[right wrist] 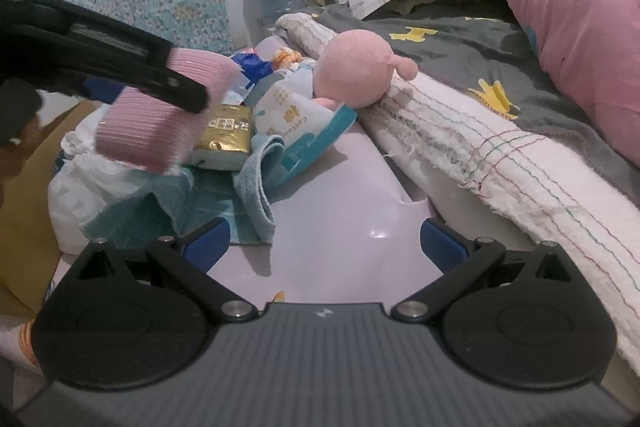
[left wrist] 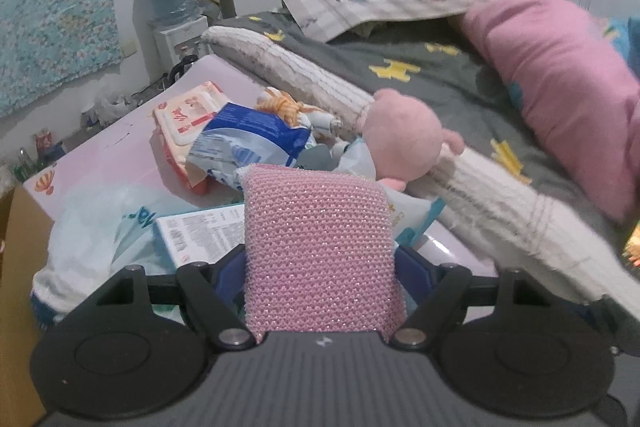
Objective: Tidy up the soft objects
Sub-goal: 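Grasp the pink knitted pad with the left tool and lift it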
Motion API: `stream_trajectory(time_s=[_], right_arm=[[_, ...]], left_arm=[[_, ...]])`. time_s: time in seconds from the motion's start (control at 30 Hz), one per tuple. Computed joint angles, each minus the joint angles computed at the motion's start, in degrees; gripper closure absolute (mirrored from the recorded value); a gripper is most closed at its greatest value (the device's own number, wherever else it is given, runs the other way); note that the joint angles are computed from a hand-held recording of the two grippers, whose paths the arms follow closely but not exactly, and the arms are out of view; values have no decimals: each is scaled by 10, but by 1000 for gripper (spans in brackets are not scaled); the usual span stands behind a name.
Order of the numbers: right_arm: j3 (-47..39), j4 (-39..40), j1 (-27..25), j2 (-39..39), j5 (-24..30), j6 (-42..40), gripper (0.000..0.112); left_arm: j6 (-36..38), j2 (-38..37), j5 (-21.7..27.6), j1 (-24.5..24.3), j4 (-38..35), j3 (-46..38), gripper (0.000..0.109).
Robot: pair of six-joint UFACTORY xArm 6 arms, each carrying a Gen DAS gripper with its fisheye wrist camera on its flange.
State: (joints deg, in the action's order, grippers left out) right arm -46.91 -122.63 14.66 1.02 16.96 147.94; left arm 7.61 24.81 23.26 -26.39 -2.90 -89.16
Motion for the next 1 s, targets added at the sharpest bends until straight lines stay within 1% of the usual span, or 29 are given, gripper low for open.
stream_trajectory(time_s=[0.17, 0.23, 0.3, 0.4, 0.5, 0.57, 0.77, 0.8, 0.93, 1.0], right_arm=[[11, -34, 3, -18, -2, 51, 11], [10, -64, 3, -22, -8, 90, 11], [3, -113, 3, -23, -18, 150, 11], [-10, -170, 7, -22, -29, 218, 11], [-21, -192, 15, -20, -33, 242, 11], [-29, -191, 18, -17, -36, 237, 11], [-56, -133, 11, -11, -32, 140, 11], [-61, -117, 6, -11, -28, 111, 12], [-105, 10, -14, 19, 6, -103, 19], [-145, 68, -28, 53, 9, -202, 28]], left_arm=[[36, -75, -31, 14, -64, 83, 29], [48, -107, -42, 22, -92, 116, 29], [57, -137, -56, 30, -114, 150, 29], [50, -179, -75, 44, -124, 198, 29], [37, -217, -94, 57, -127, 245, 29], [35, -239, -106, 68, -137, 272, 29], [76, -275, -116, 99, -212, 317, 29], [83, -276, -116, 104, -222, 319, 29], [136, -284, -119, 119, -284, 330, 29], [162, -288, -121, 123, -316, 334, 29]])
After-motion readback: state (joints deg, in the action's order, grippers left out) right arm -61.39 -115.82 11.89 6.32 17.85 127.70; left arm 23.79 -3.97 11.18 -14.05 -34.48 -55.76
